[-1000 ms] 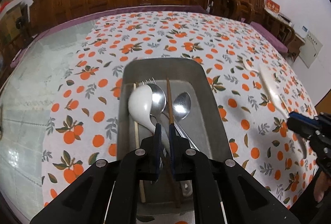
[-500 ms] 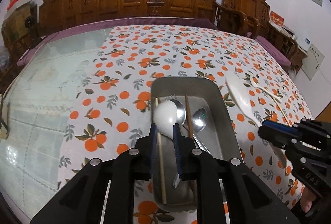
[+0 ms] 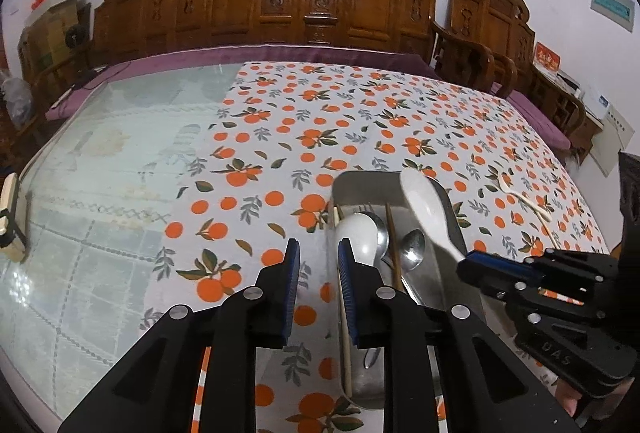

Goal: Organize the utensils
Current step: 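Lower the white plastic spoon into the tray and open the right tool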

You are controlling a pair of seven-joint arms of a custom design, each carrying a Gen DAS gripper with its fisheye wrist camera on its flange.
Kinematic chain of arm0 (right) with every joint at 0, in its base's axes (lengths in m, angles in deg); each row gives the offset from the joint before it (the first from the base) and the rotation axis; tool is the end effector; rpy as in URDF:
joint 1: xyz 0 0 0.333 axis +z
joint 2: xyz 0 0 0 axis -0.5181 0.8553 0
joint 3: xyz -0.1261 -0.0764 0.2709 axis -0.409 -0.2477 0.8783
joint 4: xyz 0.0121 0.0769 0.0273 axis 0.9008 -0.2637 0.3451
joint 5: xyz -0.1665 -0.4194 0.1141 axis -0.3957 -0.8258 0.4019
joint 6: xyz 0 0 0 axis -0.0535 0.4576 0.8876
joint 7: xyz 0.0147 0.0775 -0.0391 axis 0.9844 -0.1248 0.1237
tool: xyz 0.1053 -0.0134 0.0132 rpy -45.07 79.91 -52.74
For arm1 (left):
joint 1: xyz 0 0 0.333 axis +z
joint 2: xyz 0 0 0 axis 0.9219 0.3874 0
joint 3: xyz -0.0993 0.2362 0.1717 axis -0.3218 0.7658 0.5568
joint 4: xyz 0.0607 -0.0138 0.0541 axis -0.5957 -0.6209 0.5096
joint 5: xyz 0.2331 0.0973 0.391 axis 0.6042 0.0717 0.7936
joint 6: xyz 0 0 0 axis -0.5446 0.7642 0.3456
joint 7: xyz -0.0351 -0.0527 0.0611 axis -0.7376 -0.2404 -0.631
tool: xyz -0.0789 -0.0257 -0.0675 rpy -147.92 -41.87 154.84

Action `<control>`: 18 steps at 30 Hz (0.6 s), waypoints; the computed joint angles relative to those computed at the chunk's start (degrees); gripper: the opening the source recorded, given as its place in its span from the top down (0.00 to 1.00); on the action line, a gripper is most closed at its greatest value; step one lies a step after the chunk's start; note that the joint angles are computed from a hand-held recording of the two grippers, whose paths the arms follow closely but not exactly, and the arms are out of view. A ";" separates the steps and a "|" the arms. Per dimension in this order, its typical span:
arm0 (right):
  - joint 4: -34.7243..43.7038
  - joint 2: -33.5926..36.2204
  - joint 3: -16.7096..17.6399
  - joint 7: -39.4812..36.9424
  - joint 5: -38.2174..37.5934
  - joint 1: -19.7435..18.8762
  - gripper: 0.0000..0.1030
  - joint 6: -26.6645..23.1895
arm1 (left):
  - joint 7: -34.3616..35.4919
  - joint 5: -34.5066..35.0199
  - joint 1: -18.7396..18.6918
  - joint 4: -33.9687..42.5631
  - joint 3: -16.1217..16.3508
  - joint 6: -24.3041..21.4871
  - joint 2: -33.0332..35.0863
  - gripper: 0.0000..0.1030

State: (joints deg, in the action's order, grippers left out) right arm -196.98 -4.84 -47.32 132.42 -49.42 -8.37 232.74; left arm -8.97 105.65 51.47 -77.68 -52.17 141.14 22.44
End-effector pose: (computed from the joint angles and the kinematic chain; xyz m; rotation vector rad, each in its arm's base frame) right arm 0.4441 0.1550 0.4434 -2.0322 1.3199 -0.2498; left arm 0.4126 -0.2512 0.4698 -1.7861 1.8531 -0.8044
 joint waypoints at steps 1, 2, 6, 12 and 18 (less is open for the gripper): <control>0.26 0.40 0.01 0.08 0.16 0.19 0.91 0.06 | -0.05 0.03 0.03 -0.16 0.03 0.09 -0.20 0.82; 0.56 0.91 0.01 0.14 0.45 0.48 0.91 0.14 | -0.11 0.09 0.11 -0.27 0.05 0.10 -0.39 0.82; 1.80 3.16 0.56 1.17 0.83 0.61 0.91 0.44 | -0.36 0.15 0.34 -0.62 0.16 0.15 -0.99 0.82; 3.13 6.11 0.80 2.88 1.92 0.78 0.91 0.22 | -0.35 0.07 0.36 -0.81 0.26 0.25 -1.16 0.81; 2.99 6.65 0.80 1.83 3.49 1.47 0.90 -0.09 | -0.09 0.02 0.36 -0.92 0.35 0.23 -1.31 0.81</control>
State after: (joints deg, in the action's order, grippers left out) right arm -193.99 1.81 -46.51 134.25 -45.93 -6.90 232.64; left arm -9.07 105.68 51.83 -78.60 -51.82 141.36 21.14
